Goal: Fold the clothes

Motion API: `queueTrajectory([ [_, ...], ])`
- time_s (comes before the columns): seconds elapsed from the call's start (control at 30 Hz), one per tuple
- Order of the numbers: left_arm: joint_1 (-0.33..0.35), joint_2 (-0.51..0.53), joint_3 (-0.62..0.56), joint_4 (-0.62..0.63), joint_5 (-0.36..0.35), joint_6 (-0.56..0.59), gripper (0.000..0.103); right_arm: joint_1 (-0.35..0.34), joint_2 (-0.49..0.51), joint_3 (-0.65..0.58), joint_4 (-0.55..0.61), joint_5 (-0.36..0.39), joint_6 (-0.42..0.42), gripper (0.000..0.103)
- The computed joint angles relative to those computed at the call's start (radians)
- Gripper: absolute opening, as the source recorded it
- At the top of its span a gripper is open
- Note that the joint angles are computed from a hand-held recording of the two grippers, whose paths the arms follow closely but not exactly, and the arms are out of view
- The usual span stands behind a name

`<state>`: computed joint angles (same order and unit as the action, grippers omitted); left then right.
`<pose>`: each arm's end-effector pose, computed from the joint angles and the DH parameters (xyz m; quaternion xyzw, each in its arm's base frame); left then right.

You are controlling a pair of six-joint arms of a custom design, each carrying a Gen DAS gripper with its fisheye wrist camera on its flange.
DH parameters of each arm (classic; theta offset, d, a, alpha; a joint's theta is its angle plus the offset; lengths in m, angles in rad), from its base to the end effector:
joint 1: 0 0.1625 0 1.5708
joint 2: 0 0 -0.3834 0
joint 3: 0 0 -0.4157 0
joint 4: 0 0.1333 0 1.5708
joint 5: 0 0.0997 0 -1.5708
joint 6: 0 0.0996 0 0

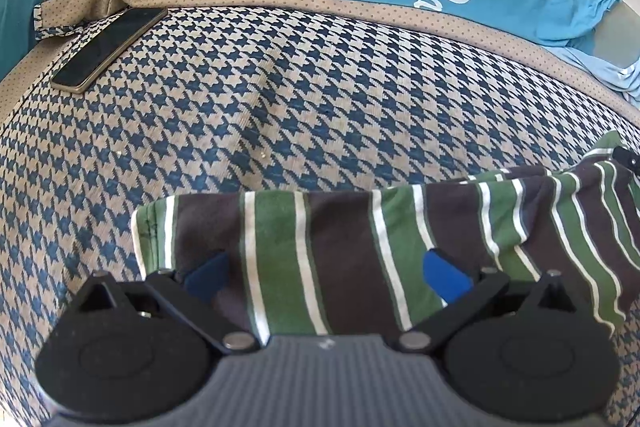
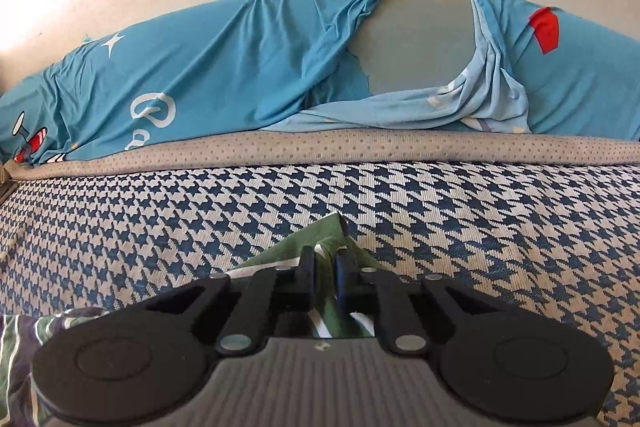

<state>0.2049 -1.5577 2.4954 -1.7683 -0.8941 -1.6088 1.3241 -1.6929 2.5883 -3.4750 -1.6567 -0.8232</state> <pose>-0.2267 -0.2470 0.0862 0.0126 0.8875 -0.2799 0.3658 0.0354 -0.3702 0.2501 0.2287 -0.8445 0.3962 0.2785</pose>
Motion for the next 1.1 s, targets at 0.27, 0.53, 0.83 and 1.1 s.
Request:
queueTrajectory([
  [0.27, -0.013, 0.066, -0.020, 0.016, -0.021, 0.036, 0.103, 0.012, 0.037, -0.003, -0.110, 0.044, 0.082, 0.007],
  [0.53, -0.014, 0.080, -0.015, 0.018, -0.014, 0.031, 0.103, 0.035, 0.149, -0.052, -0.173, -0.015, 0.149, 0.007],
  [0.83, 0.018, 0.066, -0.016, 0.053, 0.028, -0.024, 0.103, 0.036, 0.171, -0.054, -0.187, -0.030, 0.135, 0.015],
  [1.1, 0.049, 0.107, -0.043, 0.091, 0.062, -0.064, 0.103, 0.013, -0.004, -0.017, -0.049, 0.007, 0.195, 0.025],
])
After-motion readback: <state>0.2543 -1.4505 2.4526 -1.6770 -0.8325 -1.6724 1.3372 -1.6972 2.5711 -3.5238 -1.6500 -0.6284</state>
